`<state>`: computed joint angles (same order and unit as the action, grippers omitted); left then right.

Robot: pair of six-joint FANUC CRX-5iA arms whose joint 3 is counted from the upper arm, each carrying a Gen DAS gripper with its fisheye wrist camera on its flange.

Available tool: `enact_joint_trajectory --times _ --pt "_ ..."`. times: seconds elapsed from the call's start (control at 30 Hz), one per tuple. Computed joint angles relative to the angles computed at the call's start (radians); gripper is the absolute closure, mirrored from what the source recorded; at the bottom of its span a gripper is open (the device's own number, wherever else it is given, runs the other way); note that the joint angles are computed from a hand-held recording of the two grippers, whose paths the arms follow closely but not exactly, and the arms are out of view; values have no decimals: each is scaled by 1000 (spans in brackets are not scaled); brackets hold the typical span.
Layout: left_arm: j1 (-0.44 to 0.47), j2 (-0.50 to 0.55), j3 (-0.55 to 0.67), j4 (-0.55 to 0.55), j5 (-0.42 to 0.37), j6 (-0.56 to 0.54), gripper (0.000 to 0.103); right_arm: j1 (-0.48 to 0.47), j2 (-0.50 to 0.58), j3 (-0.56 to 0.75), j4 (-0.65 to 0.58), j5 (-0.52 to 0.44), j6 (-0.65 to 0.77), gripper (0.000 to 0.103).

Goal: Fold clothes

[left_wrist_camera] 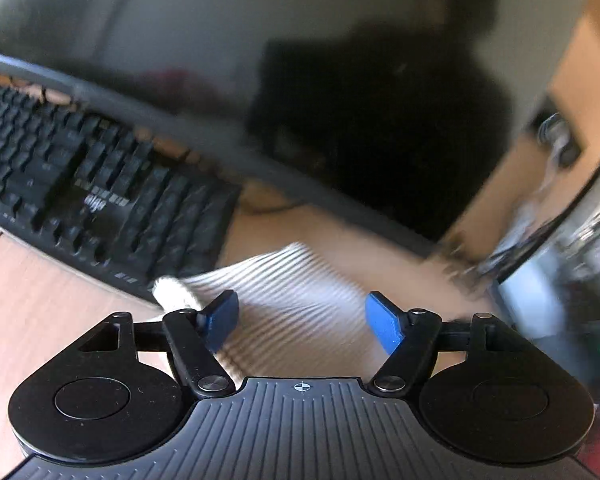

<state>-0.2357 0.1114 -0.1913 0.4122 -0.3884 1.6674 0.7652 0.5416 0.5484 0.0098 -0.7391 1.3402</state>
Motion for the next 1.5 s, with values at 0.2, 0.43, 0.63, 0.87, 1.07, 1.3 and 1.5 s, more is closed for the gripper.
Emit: enact_joint_trajectory --times 0.2,0.43,0.63,0.87,1.07,1.3,1.5 --pt "22 21 -12 28 -3 -22 32 45 -146 -168 -15 146 144 41" --pt "11 16 40 -137 -33 134 30 67 -114 -127 -156 -1 284 41" --pt "-14 -147 -56 -275 -36 319 20 33 -238 -279 -19 83 295 42" --pt "-71 -212 -155 -209 -67 313 36 12 -262 -397 125 70 191 65" --pt "-97 -179 -142 -246 -80 407 37 16 -227 -399 201 164 72 84" --pt "-123 -150 -67 -419 -137 590 31 -16 -225 -308 59 19 234 73" --pt "-160 -221 -49 -555 -126 693 37 -18 -313 -424 92 145 116 70"
